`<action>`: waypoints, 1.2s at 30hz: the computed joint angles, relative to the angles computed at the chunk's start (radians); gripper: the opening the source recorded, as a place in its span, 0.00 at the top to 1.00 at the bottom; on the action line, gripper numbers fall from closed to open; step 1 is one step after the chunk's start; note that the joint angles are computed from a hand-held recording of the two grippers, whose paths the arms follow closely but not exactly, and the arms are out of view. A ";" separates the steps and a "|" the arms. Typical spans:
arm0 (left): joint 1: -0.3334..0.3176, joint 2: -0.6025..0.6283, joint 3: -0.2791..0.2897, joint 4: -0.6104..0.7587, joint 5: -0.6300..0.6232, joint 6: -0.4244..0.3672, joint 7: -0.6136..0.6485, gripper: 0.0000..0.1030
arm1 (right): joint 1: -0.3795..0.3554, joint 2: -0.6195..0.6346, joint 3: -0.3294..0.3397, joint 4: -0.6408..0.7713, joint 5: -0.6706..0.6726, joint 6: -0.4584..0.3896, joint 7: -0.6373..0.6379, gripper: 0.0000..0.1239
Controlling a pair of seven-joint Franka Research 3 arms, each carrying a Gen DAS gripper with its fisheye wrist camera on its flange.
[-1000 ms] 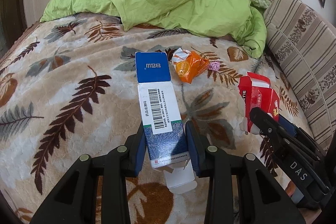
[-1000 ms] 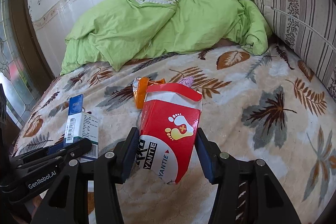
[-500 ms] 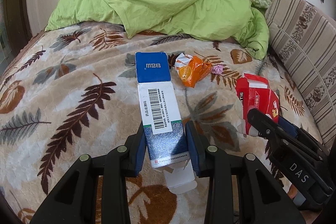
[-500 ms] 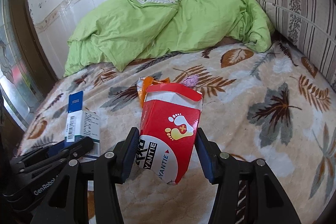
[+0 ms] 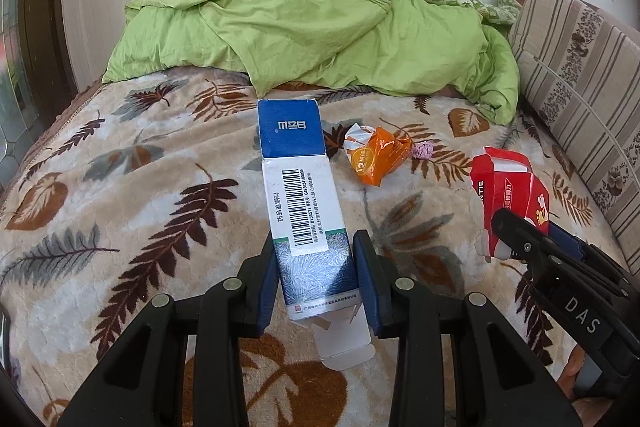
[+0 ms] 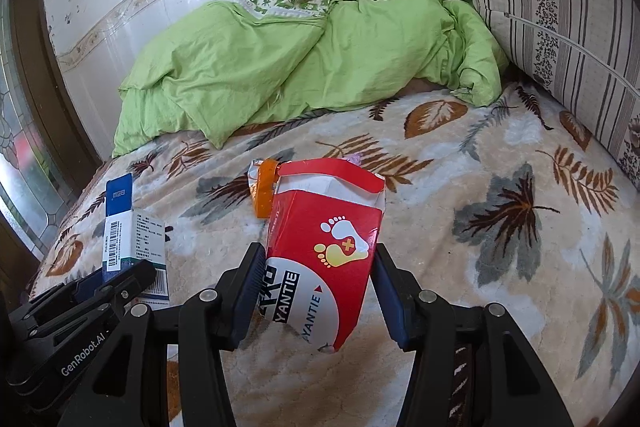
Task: Collect trash
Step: 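Lift the blue-and-white box and red sock package above the bed, then carry both items over the red wastebasket and open both tools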
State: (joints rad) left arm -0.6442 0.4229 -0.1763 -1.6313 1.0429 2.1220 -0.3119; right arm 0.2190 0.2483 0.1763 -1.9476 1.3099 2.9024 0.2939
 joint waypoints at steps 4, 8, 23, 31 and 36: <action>-0.004 0.005 0.001 0.007 0.003 -0.007 0.007 0.67 | 0.001 -0.002 0.000 -0.002 0.001 0.006 0.001 0.54; -0.005 0.006 0.001 0.010 0.000 -0.006 0.007 0.67 | 0.002 -0.001 -0.002 -0.002 -0.016 0.003 0.021 0.54; -0.011 0.001 0.000 0.002 0.006 0.004 0.018 0.67 | -0.008 -0.032 -0.005 -0.025 0.008 -0.015 0.040 0.54; -0.038 -0.053 -0.034 -0.049 0.045 0.045 -0.015 0.67 | -0.015 -0.209 -0.073 -0.180 0.114 -0.140 -0.008 0.54; -0.073 -0.068 -0.066 -0.050 0.075 0.088 -0.012 0.67 | -0.043 -0.373 -0.172 -0.326 0.063 -0.283 0.005 0.53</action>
